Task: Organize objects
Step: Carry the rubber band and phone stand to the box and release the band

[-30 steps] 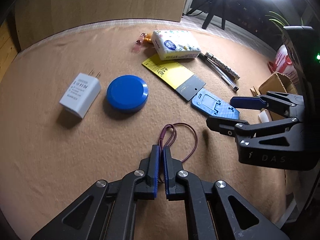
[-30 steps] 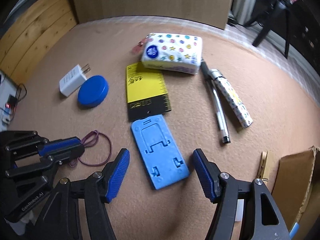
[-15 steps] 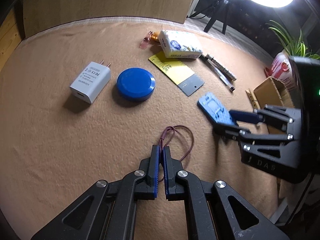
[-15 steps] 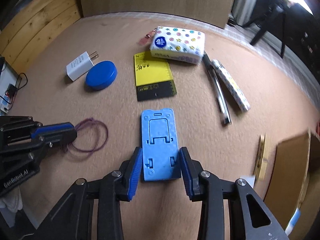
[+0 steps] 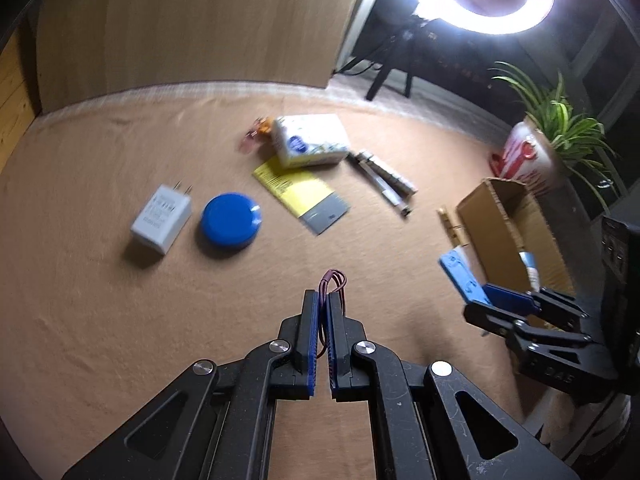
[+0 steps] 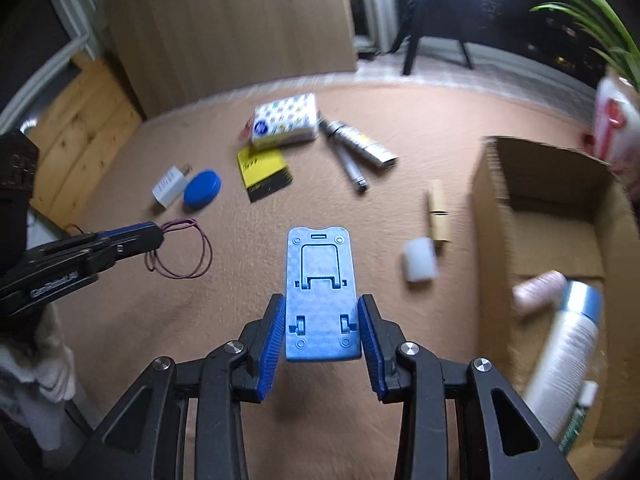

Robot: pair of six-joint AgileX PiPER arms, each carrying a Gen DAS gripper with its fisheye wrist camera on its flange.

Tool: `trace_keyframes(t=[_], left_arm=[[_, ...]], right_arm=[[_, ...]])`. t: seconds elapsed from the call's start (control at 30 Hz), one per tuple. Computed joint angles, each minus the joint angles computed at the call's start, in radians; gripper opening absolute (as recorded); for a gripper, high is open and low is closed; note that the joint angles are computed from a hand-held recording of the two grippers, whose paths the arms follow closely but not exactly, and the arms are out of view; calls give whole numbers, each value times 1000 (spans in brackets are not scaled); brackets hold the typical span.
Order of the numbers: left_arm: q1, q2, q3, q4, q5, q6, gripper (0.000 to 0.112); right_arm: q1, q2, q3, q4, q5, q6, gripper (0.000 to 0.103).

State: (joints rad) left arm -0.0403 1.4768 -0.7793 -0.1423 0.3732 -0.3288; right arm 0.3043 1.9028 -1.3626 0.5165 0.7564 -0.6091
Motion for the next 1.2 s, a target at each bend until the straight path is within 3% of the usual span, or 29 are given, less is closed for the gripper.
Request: trace_keyframes(t=[0.23, 0.53, 0.77, 1.2], left_arm=[[-96, 21, -105, 64, 28, -80, 3], [-216, 142, -309, 102, 53, -115, 3], [-315, 298, -555, 131, 103, -128, 4], [-382, 640, -1060, 151, 285, -120, 3]], right_arm=[[-132, -132, 80, 48, -16, -53, 33], [-293, -185, 102, 20, -46, -55, 33], [-386, -171, 85, 13, -55, -56, 33], [-443, -107, 32, 46, -33, -84, 33]])
